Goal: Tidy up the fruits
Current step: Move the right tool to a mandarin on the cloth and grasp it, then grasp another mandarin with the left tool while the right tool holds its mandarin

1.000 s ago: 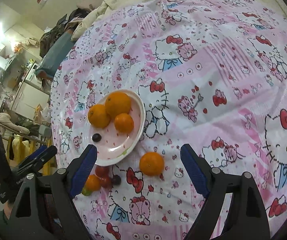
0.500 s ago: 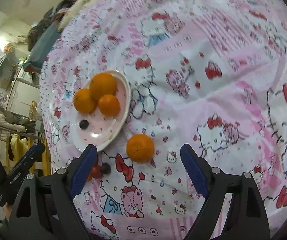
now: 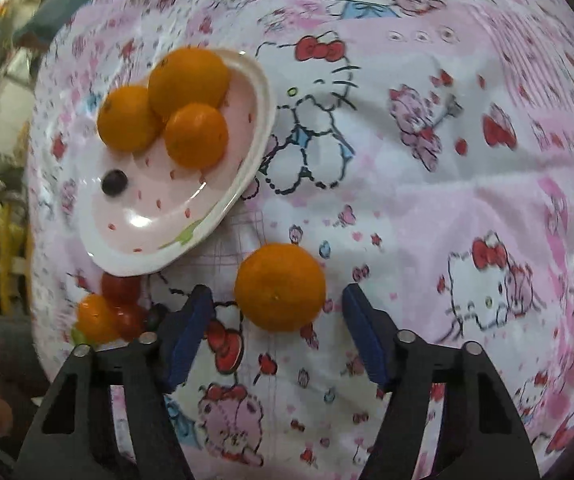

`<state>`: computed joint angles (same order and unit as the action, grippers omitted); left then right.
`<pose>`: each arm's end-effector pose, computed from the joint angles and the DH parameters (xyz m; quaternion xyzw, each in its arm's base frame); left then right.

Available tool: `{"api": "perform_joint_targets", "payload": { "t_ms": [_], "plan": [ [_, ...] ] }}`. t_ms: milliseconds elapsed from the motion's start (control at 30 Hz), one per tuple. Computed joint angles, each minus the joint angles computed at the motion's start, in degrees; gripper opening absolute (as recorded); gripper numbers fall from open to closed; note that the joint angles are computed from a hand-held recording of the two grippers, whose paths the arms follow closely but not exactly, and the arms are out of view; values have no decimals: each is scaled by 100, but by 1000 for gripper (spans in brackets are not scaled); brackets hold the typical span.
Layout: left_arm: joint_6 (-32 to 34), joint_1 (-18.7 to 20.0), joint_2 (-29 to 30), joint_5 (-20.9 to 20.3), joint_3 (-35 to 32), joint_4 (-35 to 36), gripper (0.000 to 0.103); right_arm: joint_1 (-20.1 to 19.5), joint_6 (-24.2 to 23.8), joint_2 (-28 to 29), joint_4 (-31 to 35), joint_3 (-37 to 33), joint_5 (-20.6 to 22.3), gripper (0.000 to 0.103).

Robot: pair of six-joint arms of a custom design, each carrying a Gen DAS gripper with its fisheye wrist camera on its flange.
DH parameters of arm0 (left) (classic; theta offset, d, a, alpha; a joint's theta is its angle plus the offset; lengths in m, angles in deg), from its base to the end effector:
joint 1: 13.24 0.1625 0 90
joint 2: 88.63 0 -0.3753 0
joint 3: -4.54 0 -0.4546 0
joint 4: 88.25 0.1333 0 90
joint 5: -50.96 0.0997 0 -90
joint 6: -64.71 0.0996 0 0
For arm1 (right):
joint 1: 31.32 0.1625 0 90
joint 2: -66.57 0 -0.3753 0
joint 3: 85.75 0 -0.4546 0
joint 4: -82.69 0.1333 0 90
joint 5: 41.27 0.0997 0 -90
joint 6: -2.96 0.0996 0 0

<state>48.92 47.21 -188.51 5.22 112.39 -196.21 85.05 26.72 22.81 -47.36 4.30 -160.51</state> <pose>-0.0684 -0.5318 0.4162 0.0780 0.9201 -0.2191 0.3152 0.3756 -0.5670 -0.0038 0.0357 -0.9656 0.0591 0.2506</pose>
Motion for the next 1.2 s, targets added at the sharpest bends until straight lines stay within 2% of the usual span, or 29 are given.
{"api": "perform_joint_targets", "payload": {
  "t_ms": [67, 133, 167, 367, 533, 567, 700, 833, 967, 1133, 1200],
  "plan": [
    [-23, 30, -4, -18, -10, 59, 84, 11, -39, 69, 90, -67, -115, 64],
    [-35, 57, 12, -8, -24, 143, 84, 32, -68, 98, 171, -96, -261, 55],
    [-58, 67, 27, 4, -35, 242, 84, 36, -106, 100, 160, -95, -268, 47],
    [-157, 237, 370, -445, -243, 1310, 84, 87, -187, 42, -35, -21, -184, 46],
    [-16, 223, 481, -654, -198, 1626, 84, 80, -140, -138, -178, 118, -150, 46],
    [7, 223, 515, -676, -197, 1688, 82, 71, -126, -176, -214, 156, -131, 46],
    [25, 242, 644, -669, -221, 1873, 62, 59, -73, -372, -415, 370, -49, 46],
    [118, 205, 717, -628, -155, 1853, 57, 70, -42, -459, -561, 447, 32, 46],
    [153, 211, 774, -750, -157, 1745, 48, 86, -25, -536, -641, 515, 3, 46],
    [193, 194, 853, -697, -142, 1664, 45, 84, -24, -604, -744, 582, 56, 46],
    [191, 167, 839, -613, -119, 1692, 36, 85, -23, -618, -781, 592, 80, 46]
  ]
}}
